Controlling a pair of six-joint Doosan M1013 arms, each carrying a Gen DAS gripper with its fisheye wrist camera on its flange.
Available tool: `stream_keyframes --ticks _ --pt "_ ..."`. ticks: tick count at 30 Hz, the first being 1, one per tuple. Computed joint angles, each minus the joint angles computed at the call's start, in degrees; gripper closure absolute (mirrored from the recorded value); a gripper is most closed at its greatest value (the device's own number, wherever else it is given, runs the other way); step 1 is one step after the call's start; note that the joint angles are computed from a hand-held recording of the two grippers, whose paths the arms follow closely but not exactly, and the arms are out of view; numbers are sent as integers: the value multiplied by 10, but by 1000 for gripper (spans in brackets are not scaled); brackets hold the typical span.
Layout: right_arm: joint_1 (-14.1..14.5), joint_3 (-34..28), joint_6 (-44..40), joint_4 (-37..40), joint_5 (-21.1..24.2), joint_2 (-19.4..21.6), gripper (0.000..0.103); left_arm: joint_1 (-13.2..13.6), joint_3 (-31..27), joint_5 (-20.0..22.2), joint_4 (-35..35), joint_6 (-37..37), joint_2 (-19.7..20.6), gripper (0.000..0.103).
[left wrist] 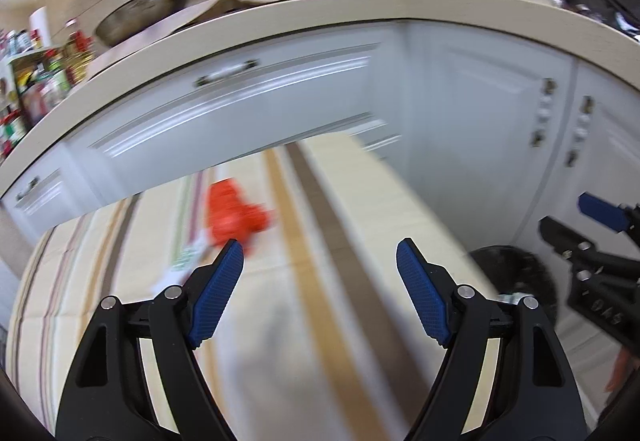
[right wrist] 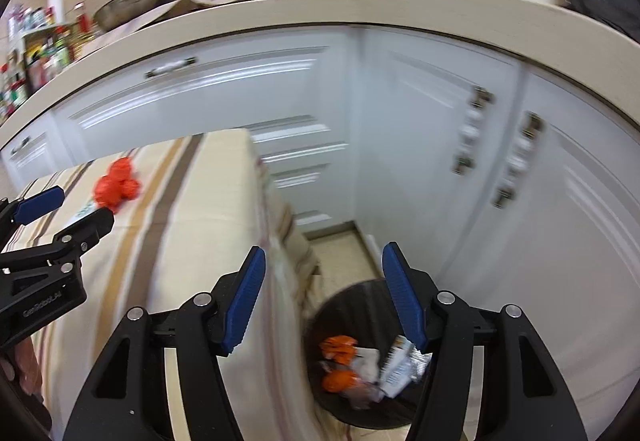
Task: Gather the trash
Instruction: 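Move both tools back over the table, then grasp the white green-printed tube with the left tool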
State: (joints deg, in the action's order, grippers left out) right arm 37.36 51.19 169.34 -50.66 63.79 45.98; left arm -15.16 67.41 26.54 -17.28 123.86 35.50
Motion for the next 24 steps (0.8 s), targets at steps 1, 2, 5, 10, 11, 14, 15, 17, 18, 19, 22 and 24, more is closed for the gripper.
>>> stream_keyframes --ticks 1,2,5,10,11,14,15,17,18,19,22,24 --pt "0 -17 -17 7 -4 9 43 6 -5 -2 22 -23 4 26" --pt "0 -30 -30 12 -7 16 43 10 -9 -4 35 -38 7 26" --pt "0 -82 -78 31 -15 44 43 23 -28 0 81 -92 20 26" --pt "-1 -182 -158 70 -15 96 43 41 -64 14 140 -159 44 26" --pt "0 -196 -168 75 -14 104 43 43 -70 17 144 -164 48 26" --pt "0 -264 -214 99 -2 139 43 49 -90 31 152 -174 62 26" --pt "0 -285 -227 106 3 149 43 50 -96 35 152 -174 66 26" --pt "0 -318 -245 116 12 166 43 52 -109 47 148 -167 75 26" --pt "0 -339 -257 123 18 177 43 53 -115 53 144 -162 79 26" --pt "0 -361 -266 129 26 188 43 54 -123 62 139 -156 84 26" --pt "-1 -411 -289 143 46 213 43 55 -142 85 131 -151 96 26" --pt "-2 -442 -302 151 60 229 43 56 -152 94 119 -144 103 26"
